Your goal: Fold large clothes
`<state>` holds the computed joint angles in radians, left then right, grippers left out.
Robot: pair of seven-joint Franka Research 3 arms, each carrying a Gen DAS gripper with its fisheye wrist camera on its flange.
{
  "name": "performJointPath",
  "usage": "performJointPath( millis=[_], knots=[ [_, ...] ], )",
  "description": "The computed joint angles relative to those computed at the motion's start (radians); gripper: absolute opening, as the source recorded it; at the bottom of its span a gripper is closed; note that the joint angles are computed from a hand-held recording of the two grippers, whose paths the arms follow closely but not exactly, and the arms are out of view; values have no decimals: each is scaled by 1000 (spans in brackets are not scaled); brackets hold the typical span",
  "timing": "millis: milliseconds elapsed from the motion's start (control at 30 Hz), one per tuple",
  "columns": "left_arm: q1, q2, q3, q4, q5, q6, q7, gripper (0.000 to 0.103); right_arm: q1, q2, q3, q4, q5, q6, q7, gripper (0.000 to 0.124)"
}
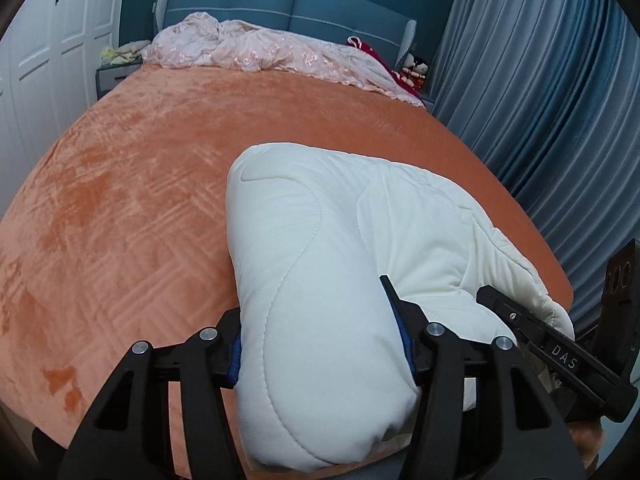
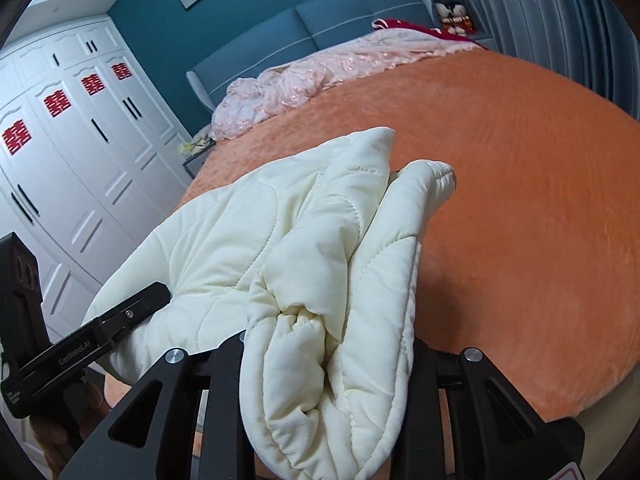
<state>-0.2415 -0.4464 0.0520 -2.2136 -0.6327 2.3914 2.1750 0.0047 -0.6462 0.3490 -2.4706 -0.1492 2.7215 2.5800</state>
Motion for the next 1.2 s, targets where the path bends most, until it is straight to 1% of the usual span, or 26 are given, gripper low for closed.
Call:
performJointPath(
  millis=[167,267,333,433,567,667,767,833,967,1067,1133,1200],
  knots=[
    [1,15,44,68,-50,18,65,53,-49,68,40,104,-70,44,-13,27],
    [14,38,57,110,-76,42,112,53,-71,122,63,177,-122,49,-15,27],
    [21,65,66,145,-104,63,146,53,-95,180,85,242,-175,58,-5,27],
    [34,121,74,200,-160,100,217,53,-111,254,100,319,-261,73,30,27],
    [67,222,75,295,-253,111,301,53,-135,379,121,435,-402,88,96,27],
    [97,316,70,377,-333,104,365,53,-146,476,133,514,-522,93,158,27],
    [134,403,53,445,-400,94,423,54,-133,564,127,579,-623,89,220,27],
    [159,450,32,468,-432,99,460,54,-112,621,111,612,-664,86,243,27],
    [205,538,-16,495,-443,105,479,54,-61,710,67,640,-674,73,249,27],
    [235,596,-48,497,-395,106,441,54,-30,764,39,631,-605,72,215,27],
    [250,621,-65,482,-337,109,404,54,-13,795,27,613,-541,70,183,28],
    [264,636,-81,454,-283,127,377,56,10,822,15,594,-495,68,172,31]
  ],
)
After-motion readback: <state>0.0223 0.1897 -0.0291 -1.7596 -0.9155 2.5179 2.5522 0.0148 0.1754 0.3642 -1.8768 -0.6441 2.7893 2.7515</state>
